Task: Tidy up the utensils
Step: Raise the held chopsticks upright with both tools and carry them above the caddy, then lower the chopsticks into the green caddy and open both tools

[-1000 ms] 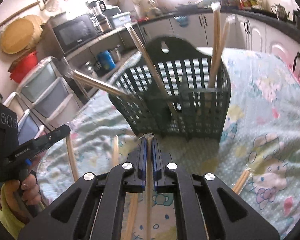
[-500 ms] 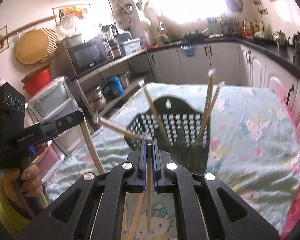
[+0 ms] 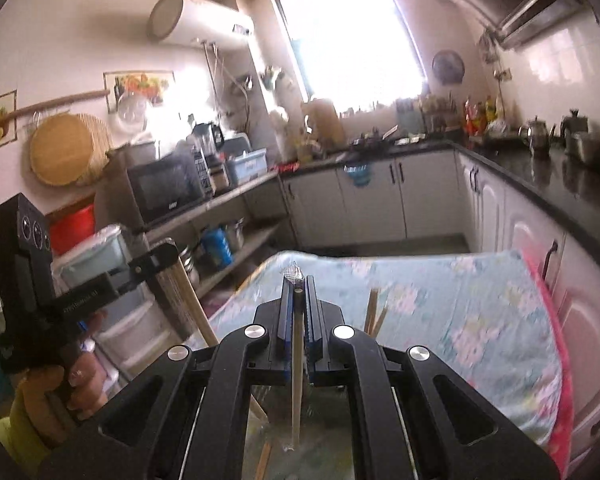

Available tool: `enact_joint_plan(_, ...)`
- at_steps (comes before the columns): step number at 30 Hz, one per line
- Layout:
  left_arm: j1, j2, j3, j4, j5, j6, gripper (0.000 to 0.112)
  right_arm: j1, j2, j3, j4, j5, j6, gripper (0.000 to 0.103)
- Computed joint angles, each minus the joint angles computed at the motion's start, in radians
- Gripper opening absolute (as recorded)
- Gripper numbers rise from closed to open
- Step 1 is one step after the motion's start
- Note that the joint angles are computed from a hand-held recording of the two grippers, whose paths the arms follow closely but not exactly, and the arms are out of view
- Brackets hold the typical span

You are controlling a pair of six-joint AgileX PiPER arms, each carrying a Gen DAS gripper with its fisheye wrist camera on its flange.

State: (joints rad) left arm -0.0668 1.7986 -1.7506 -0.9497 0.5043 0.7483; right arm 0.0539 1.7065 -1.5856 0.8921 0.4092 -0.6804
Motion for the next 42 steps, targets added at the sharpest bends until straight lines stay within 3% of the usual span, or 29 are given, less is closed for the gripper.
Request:
enact_joint_plan(8,-0.061,0.067,-0.110,0.129,-0.096,-0.094,0.001,0.015,0.040,-0.097,-0.080,-0.102,0.017,0.005)
enact_joint_plan(12,-0.094,0.088,-0.095,0.097,-0.185,-0.027,0.001,0.010,0.075,-0.127,-0.075,-0.126,0.004,0.005)
enact_joint_plan(16,-0.106,0.116,-0.085,0.067,-0.213,0.010,0.001,0.018,0.111,-0.139,-0.103,-0.162,0.020,0.005)
enact_joint_plan(22,-0.102,0.146,-0.031,-0.113,-0.248,0.180,0.001,0.023,0.138,-0.119,-0.039,-0.204,-0.060,0.005)
enact_joint_plan(36,-0.103,0.197,0.032,-0.303,-0.272,0.358,0.001,0.055,0.190,-0.075,-0.145,-0.268,0.009,0.005)
enact_joint_plan(42,-0.105,0.207,0.056,-0.367,-0.280,0.409,0.001,0.059,0.202,-0.045,-0.087,-0.283,-0.043,0.005)
